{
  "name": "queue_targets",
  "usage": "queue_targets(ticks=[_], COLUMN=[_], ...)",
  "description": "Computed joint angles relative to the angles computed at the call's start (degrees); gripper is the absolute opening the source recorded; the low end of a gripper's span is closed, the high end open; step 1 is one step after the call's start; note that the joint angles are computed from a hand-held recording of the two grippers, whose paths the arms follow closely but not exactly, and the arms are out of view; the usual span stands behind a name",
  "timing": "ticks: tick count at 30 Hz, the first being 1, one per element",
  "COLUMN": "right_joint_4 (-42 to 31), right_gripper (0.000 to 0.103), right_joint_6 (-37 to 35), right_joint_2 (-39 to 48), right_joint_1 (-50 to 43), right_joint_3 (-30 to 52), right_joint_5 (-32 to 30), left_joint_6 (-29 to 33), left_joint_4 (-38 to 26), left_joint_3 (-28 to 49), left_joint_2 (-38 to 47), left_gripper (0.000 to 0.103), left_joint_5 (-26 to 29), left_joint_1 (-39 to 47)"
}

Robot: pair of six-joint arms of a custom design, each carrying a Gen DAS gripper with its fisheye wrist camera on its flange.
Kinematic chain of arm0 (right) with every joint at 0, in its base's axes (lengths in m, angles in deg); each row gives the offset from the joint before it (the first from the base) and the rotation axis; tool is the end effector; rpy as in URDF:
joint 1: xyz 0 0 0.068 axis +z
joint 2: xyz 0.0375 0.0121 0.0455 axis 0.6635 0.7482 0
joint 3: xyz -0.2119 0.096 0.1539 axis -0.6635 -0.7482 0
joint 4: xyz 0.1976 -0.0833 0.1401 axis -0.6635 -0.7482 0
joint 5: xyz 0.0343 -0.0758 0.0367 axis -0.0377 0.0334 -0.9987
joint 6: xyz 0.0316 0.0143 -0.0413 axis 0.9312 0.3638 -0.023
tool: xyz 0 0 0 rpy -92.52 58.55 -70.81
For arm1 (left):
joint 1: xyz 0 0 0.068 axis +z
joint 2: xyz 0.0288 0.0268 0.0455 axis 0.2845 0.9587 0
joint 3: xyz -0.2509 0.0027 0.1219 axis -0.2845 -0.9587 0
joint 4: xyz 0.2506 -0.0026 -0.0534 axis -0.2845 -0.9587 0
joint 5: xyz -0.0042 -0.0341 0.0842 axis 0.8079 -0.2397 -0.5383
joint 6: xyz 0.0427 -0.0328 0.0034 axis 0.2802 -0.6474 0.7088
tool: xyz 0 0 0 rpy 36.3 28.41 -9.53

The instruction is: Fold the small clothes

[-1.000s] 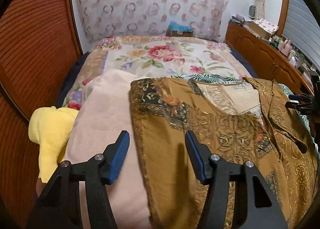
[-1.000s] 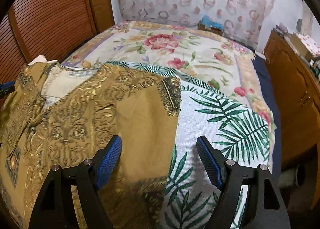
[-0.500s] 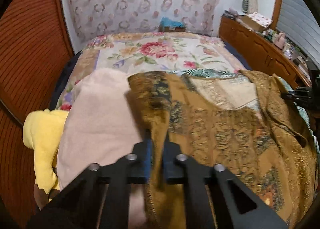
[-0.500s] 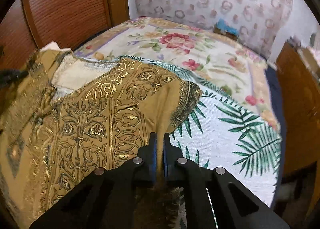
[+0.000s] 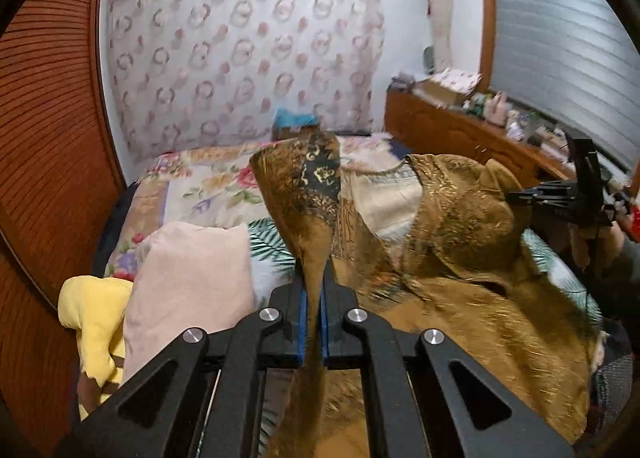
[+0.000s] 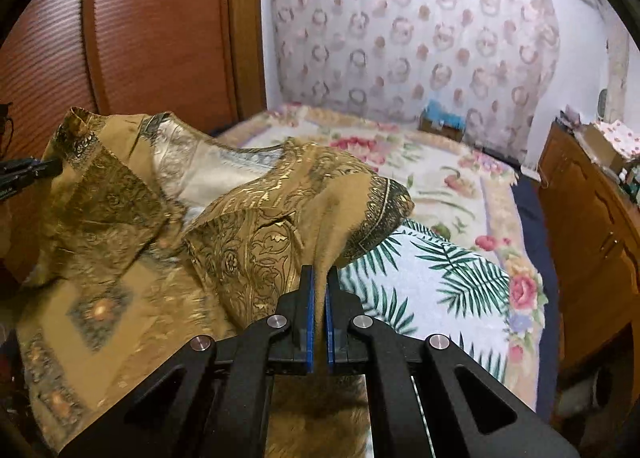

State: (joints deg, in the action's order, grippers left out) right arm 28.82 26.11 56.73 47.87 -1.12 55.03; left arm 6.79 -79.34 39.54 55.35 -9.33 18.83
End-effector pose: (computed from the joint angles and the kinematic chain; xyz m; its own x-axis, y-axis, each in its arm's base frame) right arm 0.3436 0.0428 0.2285 -0.4898 -0.1908 -0.8507 -0.2939 0.9548 -0.0450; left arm 0.2851 -0.0027 0.1990 -0.5252 0.2028 -0.8265 0.4179 0.9075 -0.0429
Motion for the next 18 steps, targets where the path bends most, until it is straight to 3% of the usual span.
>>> queue_targets(ticks=[6, 10, 14, 18], right_joint_4=[4.9, 5.1, -3.3, -10.0], right_gripper=[0.004, 0.004, 0.004, 0.004], right_joint_6=[1.8, 2.3, 2.6, -1.6], right_joint_2=[-15.8, -28.7, -44.0, -52.6], right_joint_1=[-1.1, -3.8, -8.4, -16.1], right_joint_3=[-18.0, -30.7, -40.8, -48.8], right_joint_5=[-3.1, -6.3, -13.3, -20.7], left_joint_6=[2.1, 5.9, 13.6, 24.0], left_joint_4=[-4.6, -13.5, -21.6, -26.9], left_joint_3=[-11.8, -18.6, -24.4, -28.4], left_joint_2=[-17.7, -30.7, -36.9, -35.9], left_gripper=[0.006, 0.006, 0.006, 0.006], left_joint_5=[4.6, 13.2, 18.6, 21.5], left_joint_1=[3.7, 13.8, 24.8, 33.5])
